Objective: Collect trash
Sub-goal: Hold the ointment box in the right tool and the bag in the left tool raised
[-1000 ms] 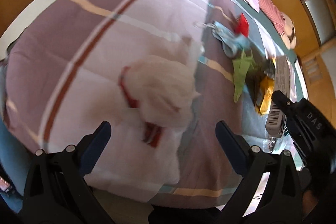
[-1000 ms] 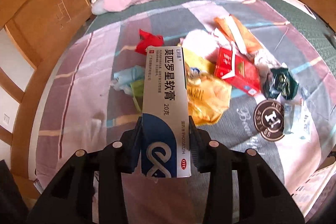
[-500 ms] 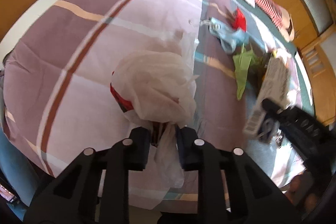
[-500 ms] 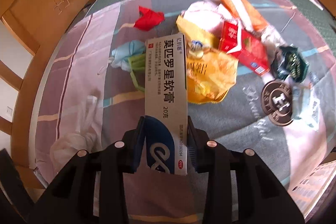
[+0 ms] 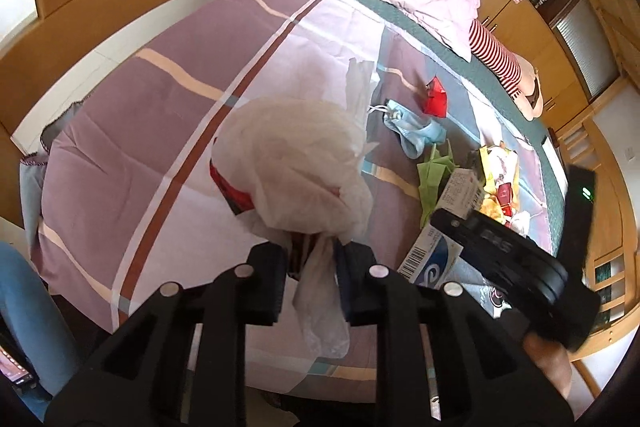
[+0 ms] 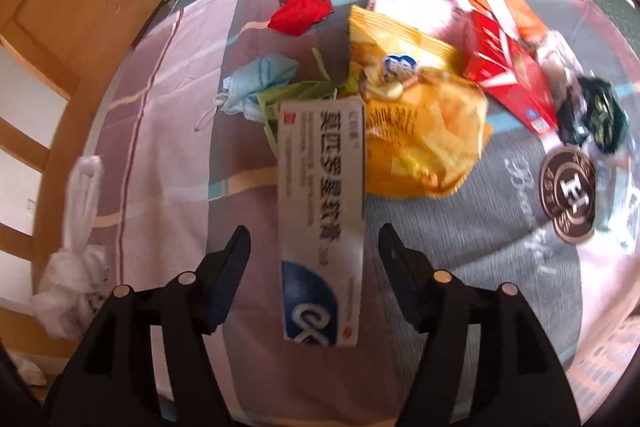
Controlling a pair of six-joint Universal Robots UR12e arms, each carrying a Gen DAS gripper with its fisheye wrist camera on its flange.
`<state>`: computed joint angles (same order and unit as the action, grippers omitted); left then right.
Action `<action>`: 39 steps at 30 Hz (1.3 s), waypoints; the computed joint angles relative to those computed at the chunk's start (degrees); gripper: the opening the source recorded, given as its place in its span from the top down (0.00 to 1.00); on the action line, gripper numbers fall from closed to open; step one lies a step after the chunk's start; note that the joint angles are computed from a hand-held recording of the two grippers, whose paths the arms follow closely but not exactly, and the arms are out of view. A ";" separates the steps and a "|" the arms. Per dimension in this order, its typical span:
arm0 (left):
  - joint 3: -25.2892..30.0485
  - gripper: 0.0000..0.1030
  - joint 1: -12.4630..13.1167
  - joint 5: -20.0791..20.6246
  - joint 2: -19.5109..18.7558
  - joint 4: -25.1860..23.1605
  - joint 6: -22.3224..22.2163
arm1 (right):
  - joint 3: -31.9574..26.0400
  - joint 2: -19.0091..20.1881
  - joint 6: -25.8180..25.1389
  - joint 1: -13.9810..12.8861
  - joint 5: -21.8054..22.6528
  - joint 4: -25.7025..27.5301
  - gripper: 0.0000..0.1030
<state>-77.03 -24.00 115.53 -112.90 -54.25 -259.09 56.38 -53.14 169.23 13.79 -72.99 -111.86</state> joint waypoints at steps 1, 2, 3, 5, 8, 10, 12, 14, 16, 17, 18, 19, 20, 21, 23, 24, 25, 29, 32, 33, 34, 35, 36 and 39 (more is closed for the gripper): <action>0.20 0.79 -0.10 0.31 -0.04 -0.29 0.31 | -0.06 0.12 -0.91 0.21 -1.04 0.00 0.37; 0.44 0.79 -0.21 0.69 -0.10 -0.57 0.57 | -0.02 0.18 -1.80 0.44 -1.96 -0.07 0.48; 0.53 0.79 -0.31 1.03 -0.09 -0.73 0.69 | -0.01 0.23 -2.70 0.59 -2.52 0.07 0.60; 0.60 0.79 -0.47 1.68 -0.05 -1.06 0.92 | 0.40 0.03 -3.09 0.58 -2.36 0.15 0.61; 1.26 0.79 -0.74 2.95 -0.25 -2.20 1.20 | 1.66 -0.75 -1.89 0.16 -0.86 -2.09 0.61; 1.22 0.79 -0.78 3.23 -0.17 -2.36 1.29 | 2.67 -1.40 -1.24 -0.29 0.78 -3.74 0.61; 1.29 0.79 -0.84 3.60 -0.11 -2.77 1.30 | 3.42 -1.92 -1.32 -0.62 2.39 -4.73 0.61; 1.37 0.79 -0.90 3.93 -0.08 -3.13 1.29 | 3.68 -2.14 -1.70 -0.67 2.91 -5.97 0.61; 1.57 0.79 -1.01 4.45 -0.12 -3.59 1.45 | 4.76 -2.81 -2.37 -0.71 3.80 -8.45 0.61; 1.79 0.79 -1.06 4.66 -0.25 -3.80 1.53 | 5.32 -3.16 -2.88 -0.72 3.96 -9.66 0.61; 1.80 0.79 -1.09 4.81 -0.23 -3.82 1.69 | 6.01 -3.56 -3.69 -0.62 3.87 -11.24 0.61; 1.83 0.79 -1.13 4.88 -0.29 -3.76 1.77 | 6.20 -3.61 -4.07 -0.35 3.63 -12.15 0.61; 1.80 0.79 -1.12 4.88 -0.26 -3.73 1.84 | 6.54 -3.76 -4.48 -0.16 3.40 -13.05 0.61; 1.78 0.79 -1.13 4.93 -0.22 -3.77 1.88 | 6.81 -3.90 -4.84 -0.05 3.19 -13.81 0.61; 1.80 0.79 -1.11 4.92 -0.25 -3.73 1.97 | 7.15 -4.05 -5.45 0.13 2.78 -14.75 0.61; 1.78 0.79 -1.11 4.91 -0.24 -3.74 1.94 | 7.18 -4.05 -5.60 0.20 2.72 -14.85 0.61; 1.83 0.79 -1.12 4.94 -0.26 -3.78 1.92 | 7.12 -4.02 -5.65 0.19 2.85 -14.66 0.61; 1.79 0.79 -1.13 4.91 -0.27 -3.64 2.00 | 7.01 -3.97 -4.97 0.14 2.76 -14.38 0.61; 1.86 0.79 -1.14 4.92 -0.34 -3.52 2.20 | 7.21 -4.06 -4.27 0.06 2.97 -14.77 0.61; 1.87 0.79 -1.15 4.98 -0.34 -3.50 2.22 | 7.25 -4.09 -4.16 0.03 3.04 -14.87 0.61; 1.90 0.79 -1.16 5.09 -0.37 -3.40 2.16 | 7.34 -4.15 -4.11 0.03 3.13 -14.93 0.61; 1.90 0.79 -1.18 5.22 -0.36 -3.30 2.13 | 7.34 -4.15 -4.11 0.03 3.13 -14.93 0.61; 1.90 0.79 -1.22 5.46 -0.37 -3.27 2.14 | 7.39 -4.17 -4.09 0.00 3.25 -15.03 0.61; 2.10 0.79 -1.32 5.91 -0.46 -3.44 2.20 | 7.50 -4.28 -3.89 0.00 3.48 -15.40 0.61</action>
<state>-74.92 -25.32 121.44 -113.36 -57.69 -256.89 63.88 -57.42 165.34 13.79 -69.51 -127.26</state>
